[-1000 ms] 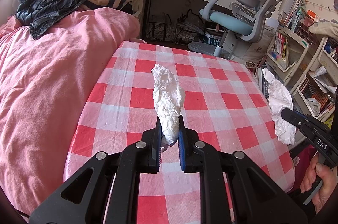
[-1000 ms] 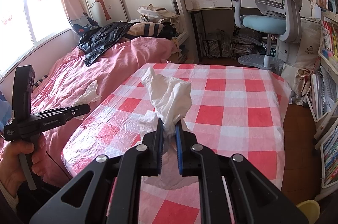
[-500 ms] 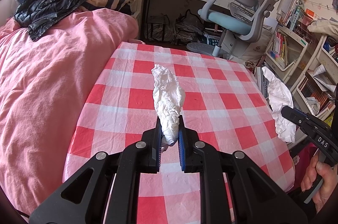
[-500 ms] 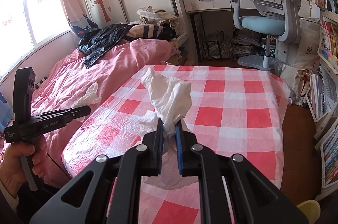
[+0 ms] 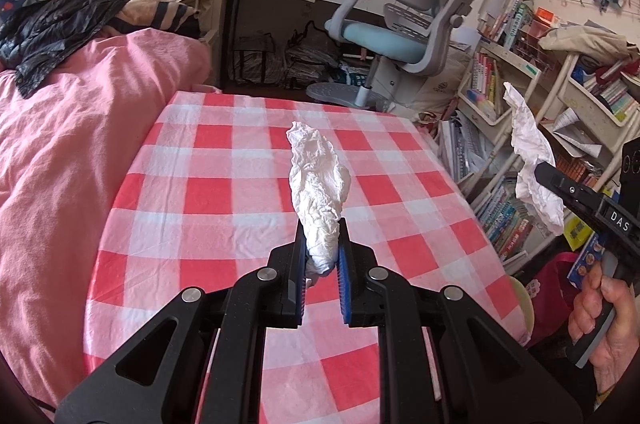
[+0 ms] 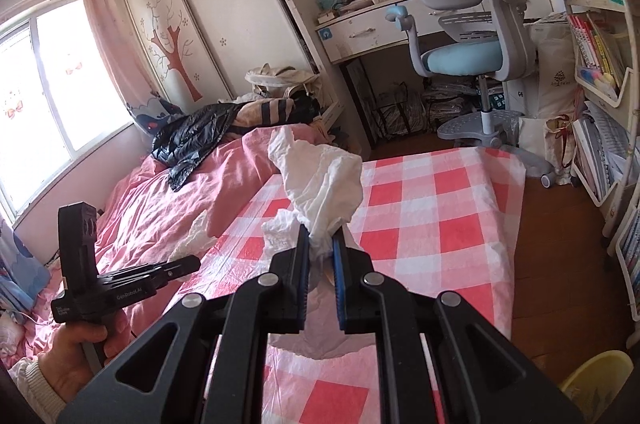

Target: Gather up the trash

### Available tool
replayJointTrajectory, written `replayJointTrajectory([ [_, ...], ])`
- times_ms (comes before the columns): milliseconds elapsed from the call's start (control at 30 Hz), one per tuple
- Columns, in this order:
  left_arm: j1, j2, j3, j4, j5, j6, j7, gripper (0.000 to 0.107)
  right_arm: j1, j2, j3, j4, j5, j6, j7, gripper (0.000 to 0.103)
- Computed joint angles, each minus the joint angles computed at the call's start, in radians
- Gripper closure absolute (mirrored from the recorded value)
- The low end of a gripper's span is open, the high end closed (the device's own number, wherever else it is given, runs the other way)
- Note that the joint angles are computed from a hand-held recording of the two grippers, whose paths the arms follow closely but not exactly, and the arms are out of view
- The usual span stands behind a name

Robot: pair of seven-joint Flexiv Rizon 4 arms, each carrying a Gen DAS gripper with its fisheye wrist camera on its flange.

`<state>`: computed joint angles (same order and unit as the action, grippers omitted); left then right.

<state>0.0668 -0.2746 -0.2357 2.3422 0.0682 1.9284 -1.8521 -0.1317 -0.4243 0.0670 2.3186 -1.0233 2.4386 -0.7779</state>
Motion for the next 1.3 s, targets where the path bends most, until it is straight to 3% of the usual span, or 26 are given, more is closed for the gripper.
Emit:
replayJointTrajectory([
  [133,0.108,-0.034,-0.172,-0.043,0.083,-0.023,-0.002,0.095,-0.061,0.029,-0.037,0.059,-0.038,0.031,-0.034,0.091],
  [267,0.091,-0.093,-0.263,-0.119,0.095,-0.071,0.067,0.095,-0.15,0.032,-0.094,0.115,-0.09,0.033,-0.063,0.091],
  [500,-0.158,-0.275,-0.258,-0.367,0.029,-0.224,0.265,0.095,-0.314,-0.056,-0.166,0.153,-0.089,-0.054,-0.131,0.091],
  [700,-0.381,-0.489,-0.217,-0.678,-0.037,-0.446,0.429,0.095,-0.404,-0.181,-0.162,0.108,-0.043,-0.141,-0.164,0.09],
  [767,-0.452,-0.559,-0.185,-0.786,-0.062,-0.518,0.464,0.095,-0.432,-0.225,-0.154,0.084,-0.03,-0.165,-0.171,0.089],
  [833,-0.513,-0.632,-0.156,-0.899,-0.094,-0.601,0.492,0.094,-0.461,-0.258,-0.136,0.056,-0.027,-0.202,-0.145,0.079],
  [867,-0.54,-0.658,-0.138,-0.945,-0.11,-0.638,0.498,0.091,-0.467,-0.268,-0.13,0.05,-0.007,-0.218,-0.141,0.063],
  [900,-0.565,-0.684,-0.119,-0.994,-0.127,-0.685,0.504,0.084,-0.47,-0.271,-0.123,0.053,0.021,-0.222,-0.152,0.054],
  [967,-0.612,-0.702,-0.069,-1.036,-0.139,-0.72,0.502,0.072,-0.468,-0.265,-0.116,0.068,0.089,-0.229,-0.185,0.054],
  [1000,-0.639,-0.698,-0.032,-1.04,-0.137,-0.71,0.489,0.066,-0.477,-0.261,-0.105,0.072,0.107,-0.23,-0.189,0.053],
  [1067,-0.695,-0.669,0.058,-1.008,-0.126,-0.636,0.437,0.039,-0.466,-0.239,-0.092,0.088,0.172,-0.216,-0.229,0.049],
  [1100,-0.725,-0.653,0.109,-0.986,-0.117,-0.592,0.397,0.031,-0.458,-0.228,-0.087,0.098,0.202,-0.202,-0.255,0.047],
  [1200,-0.798,-0.571,0.265,-0.872,-0.089,-0.469,0.25,0.019,-0.405,-0.173,-0.067,0.124,0.295,-0.152,-0.327,0.034],
  [1300,-0.896,-0.473,0.467,-0.744,-0.059,-0.395,0.074,0.011,-0.306,-0.083,-0.045,0.148,0.391,-0.119,-0.393,0.023],
])
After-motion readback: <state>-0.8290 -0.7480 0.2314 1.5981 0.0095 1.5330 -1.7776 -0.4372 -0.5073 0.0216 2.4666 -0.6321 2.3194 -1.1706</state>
